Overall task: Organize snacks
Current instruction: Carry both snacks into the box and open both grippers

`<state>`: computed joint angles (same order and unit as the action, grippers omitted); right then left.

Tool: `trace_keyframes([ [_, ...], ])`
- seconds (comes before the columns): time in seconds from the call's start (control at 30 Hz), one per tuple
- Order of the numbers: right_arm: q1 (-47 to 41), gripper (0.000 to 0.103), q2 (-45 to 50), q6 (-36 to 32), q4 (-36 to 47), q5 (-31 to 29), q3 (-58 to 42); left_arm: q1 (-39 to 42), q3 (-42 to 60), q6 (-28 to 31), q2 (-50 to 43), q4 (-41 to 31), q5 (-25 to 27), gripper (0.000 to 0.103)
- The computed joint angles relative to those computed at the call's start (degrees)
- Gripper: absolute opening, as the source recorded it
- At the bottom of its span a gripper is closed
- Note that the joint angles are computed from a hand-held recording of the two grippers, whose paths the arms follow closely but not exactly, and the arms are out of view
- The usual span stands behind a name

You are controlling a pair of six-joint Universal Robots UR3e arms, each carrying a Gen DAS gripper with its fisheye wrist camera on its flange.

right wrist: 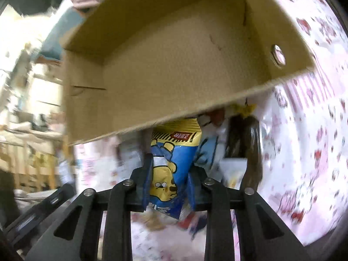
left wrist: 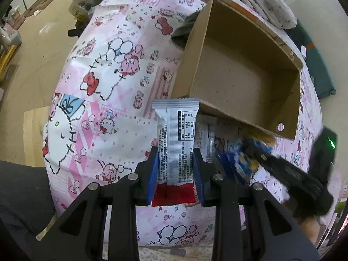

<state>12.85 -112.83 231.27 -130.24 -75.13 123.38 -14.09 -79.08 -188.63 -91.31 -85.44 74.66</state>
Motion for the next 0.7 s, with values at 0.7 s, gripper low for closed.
trace_keyframes([
  [0.7,-7.4,0.027,-19.4,-3.1,18.8,-0.4,-12.8,-2.1,4.7,1.5,0.7,3.3,0.7,0.026],
])
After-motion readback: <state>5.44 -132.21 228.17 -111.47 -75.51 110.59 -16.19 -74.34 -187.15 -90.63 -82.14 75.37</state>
